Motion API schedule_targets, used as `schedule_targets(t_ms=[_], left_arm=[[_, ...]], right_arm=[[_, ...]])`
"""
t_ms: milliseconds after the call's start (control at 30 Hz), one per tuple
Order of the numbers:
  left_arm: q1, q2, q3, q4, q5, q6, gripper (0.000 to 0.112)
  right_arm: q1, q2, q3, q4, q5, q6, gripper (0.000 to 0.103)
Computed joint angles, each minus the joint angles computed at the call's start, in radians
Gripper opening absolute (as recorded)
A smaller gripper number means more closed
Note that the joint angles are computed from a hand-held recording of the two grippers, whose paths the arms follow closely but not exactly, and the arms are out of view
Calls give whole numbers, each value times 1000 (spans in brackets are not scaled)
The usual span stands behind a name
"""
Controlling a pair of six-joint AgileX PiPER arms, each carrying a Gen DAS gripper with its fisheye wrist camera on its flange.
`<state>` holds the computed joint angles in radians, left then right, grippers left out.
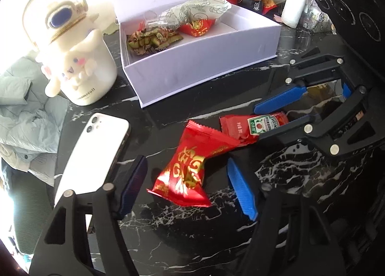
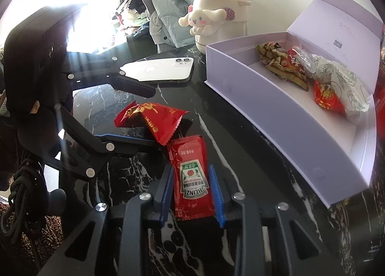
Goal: Organize objects
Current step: 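Grasp the red candy packet with the left tool while the right grasps the ketchup packet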
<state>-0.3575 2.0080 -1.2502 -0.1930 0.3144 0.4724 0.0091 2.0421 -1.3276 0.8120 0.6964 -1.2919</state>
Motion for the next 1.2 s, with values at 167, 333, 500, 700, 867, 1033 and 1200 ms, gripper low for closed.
schedule_targets(t_ms=[167,333,500,700,867,1033,1200], left_arm=[[49,26,-25,-349,52,272,40],[28,11,-1,-246,12,128,32],[7,-15,32,-53,-15,-154,28],[3,-38,68,109,-31,-401,28],[15,-52,96,72,-45,-410,28],[19,-66,129,100,-70,-460,28],[12,-79,155,261,-89,-630,28]], right_arm=[[-4,-2,3,5,1,-1,26],[-22,8,-11,21,28,12,22],[-38,5,-14,49,40,7,1],[-29,3,-11,34,49,-16,1],[-6,-32,45,70,-24,-63,14],[12,-14,24,17,-18,34,48],[51,-43,90,43,-112,-13,48]])
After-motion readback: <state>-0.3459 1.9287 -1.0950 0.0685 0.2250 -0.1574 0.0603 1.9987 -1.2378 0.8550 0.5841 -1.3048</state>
